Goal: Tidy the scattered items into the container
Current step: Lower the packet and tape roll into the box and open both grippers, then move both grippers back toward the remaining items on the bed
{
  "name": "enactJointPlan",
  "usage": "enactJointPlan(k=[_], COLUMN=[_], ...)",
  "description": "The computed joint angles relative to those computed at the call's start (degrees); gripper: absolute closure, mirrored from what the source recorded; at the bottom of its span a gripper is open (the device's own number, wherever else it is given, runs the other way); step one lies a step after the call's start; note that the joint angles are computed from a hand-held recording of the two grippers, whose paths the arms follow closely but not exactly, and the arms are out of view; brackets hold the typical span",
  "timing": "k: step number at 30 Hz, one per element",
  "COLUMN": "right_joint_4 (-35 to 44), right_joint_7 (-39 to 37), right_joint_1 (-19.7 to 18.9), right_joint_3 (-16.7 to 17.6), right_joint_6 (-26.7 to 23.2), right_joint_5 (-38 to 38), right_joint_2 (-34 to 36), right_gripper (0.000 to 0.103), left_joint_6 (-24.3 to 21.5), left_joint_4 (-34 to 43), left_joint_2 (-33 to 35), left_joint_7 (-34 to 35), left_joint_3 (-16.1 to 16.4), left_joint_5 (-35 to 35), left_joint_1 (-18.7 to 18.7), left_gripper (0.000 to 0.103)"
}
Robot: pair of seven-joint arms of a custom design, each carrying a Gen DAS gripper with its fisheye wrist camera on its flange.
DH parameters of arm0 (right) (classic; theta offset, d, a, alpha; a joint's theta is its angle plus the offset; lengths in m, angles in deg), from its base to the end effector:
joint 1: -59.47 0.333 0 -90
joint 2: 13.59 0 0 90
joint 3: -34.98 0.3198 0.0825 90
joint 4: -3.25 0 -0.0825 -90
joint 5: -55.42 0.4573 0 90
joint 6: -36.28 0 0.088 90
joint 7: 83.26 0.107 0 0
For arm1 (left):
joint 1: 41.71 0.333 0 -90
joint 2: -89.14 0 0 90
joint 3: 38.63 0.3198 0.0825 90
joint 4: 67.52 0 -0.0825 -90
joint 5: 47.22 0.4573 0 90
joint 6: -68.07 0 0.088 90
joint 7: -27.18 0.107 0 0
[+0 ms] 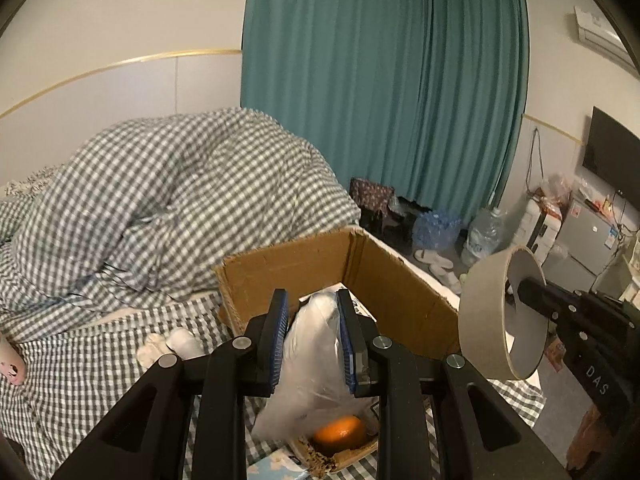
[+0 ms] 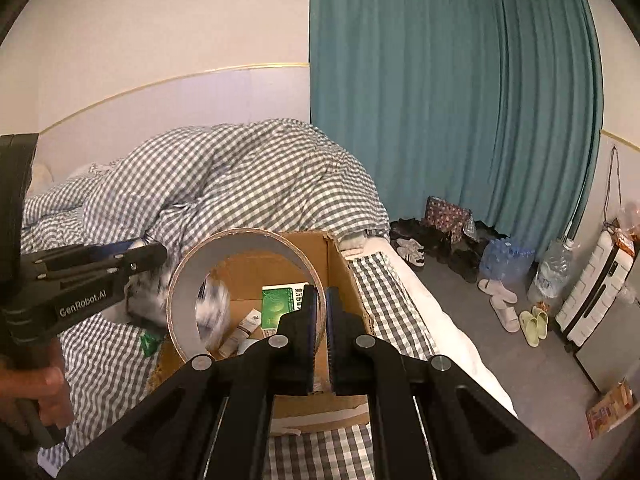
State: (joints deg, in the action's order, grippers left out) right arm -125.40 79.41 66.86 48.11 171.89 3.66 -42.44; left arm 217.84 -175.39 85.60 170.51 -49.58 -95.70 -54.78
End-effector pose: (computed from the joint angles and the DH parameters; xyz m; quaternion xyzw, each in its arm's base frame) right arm 0.4852 0.1898 0.6191 -0.4687 0.7254 -0.4281 0.2662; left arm 0.6107 -0.2572 0.6039 -0.3370 0.8109 -0.4568 0.1419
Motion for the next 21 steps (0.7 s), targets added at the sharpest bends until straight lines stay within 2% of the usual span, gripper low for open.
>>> enactJointPlan(k=[4, 6, 7, 8, 10, 12, 15, 20, 21], right_joint_4=[-0.1, 0.5, 0.6, 0.6, 1.3, 2.0, 2.8, 3.9, 4.0], right_joint_7=[-0.3, -0.6, -0.4, -0.3, -0.6, -1.2, -1.0, 0.6, 1.2], right_joint_1=[-0.4, -0.6, -0.8, -0.8, -0.9, -0.8, -0.8, -0.6, -0.6], right_joint_3=[-1.1, -1.6, -1.7, -1.7, -2.1, -2.5, -2.8, -2.8, -2.7], right_joint_6=[1.9, 2.8, 3.2, 3.5, 4.2, 4.4, 4.5, 4.2, 4.1], right_joint_5=[0.4, 0.6, 0.5, 0.4, 0.5, 0.7, 0.5, -1.1, -1.7], right_joint_2=[1.6, 2.8, 3.4, 3.8, 5.1, 6.4, 7.9, 9.3, 9.4], right_gripper=[0.099, 0.099, 0.099, 0.099, 0.099, 0.099, 0.099, 0.097, 0.092], left_joint_6=[0.0, -0.1, 0.1, 0.3, 1.1, 1.8, 2.8, 3.3, 3.3], left_joint_4=[0.8, 1.2, 1.4, 1.5, 1.7, 2.2, 2.2, 2.8, 2.8], left_joint_2=[1.5, 2.0, 2.3, 2.4, 2.6, 3.1, 3.3, 4.1, 4.2], left_joint_7=[-0.7, -0.1, 0.1, 0.8, 3.0, 2.4, 2.4, 0.7, 0.6], left_joint_3=[-0.4, -0.5, -0.6, -0.6, -0.7, -0.8, -0.8, -0.5, -0.4], left_joint_5=[0.8, 0.0, -0.3, -1.2, -3.7, -3.1, -3.4, -1.8, -1.7], left_joint_1=[-0.1, 0.0, 0.0, 0.1, 0.3, 0.4, 0.8, 1.9, 2.1], left_gripper=[0.078, 0.068, 0.048, 0.034, 0.032, 0.031, 0.021, 0.019, 0.019])
